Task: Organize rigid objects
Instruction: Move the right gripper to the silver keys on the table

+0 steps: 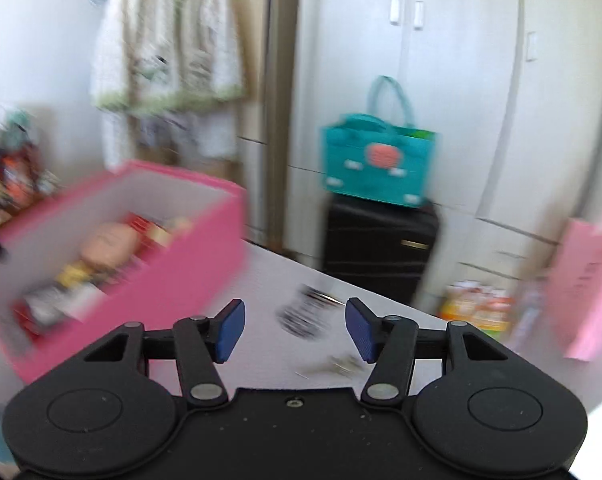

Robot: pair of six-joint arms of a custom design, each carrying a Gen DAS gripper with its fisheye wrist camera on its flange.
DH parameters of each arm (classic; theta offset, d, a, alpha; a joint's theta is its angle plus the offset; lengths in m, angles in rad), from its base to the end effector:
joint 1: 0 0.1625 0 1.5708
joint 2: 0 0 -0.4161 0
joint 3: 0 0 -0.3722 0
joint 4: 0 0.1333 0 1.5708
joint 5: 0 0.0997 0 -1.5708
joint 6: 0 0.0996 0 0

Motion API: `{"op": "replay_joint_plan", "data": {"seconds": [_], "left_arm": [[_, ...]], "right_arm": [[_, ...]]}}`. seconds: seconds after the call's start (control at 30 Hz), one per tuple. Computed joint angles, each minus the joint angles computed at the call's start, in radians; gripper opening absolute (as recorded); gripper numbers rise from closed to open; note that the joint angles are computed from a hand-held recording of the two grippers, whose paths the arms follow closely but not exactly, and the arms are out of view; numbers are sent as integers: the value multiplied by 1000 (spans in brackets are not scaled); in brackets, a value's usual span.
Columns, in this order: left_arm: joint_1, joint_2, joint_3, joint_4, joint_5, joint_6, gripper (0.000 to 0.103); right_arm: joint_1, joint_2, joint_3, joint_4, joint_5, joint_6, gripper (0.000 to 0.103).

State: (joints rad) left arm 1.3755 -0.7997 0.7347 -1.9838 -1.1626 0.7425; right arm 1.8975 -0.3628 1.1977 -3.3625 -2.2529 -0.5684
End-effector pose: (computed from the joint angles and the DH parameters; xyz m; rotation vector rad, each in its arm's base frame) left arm 0.0159 -0.8105 0.4498 1.0529 2.3671 -0.4623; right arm 0.3105 -0.6967 0.0712 0.5791 -2.1292 1.0243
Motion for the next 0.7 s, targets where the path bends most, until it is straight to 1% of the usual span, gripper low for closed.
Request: {"op": "replay_joint_plan", "data": {"seconds": [0.03,0.1,0.17,0.27,0.33,0.4,0.43,0.5,0.53,0.6,0.7], "left_arm": [[0,0,1,-2,1,2,11],[-1,-2,7,-7,2,1,11],[-1,-1,7,-9,3,2,11],[-2,-5,14,-12,4,-4,11],[-3,-6,17,-14,8,-6,11],[-4,-6,18,-14,9,-7,11],[-3,-7,19,-16,9,-6,11],[-4,-7,19,-15,9,-8,11],[-4,-7,20,-15,10,-9,11],[-4,-9,25,-22,12,-5,11],[-4,-10,29,-26,14,-4,11]], "right_arm": [[-6,-6,14,7,-5,31,61],[-25,-18,46,-1,13,91,61],[-44,-19,66,-14,34,125,61],[-72,-5,68,-34,75,129,61],[-90,8,51,-33,92,149,61],[-107,16,29,-8,113,166,61],[-111,21,17,7,111,170,61],[-117,27,-17,93,95,185,48],[-119,33,-40,145,83,198,40],[-123,50,-82,203,66,219,37],[-122,83,-143,213,47,203,38]]}}
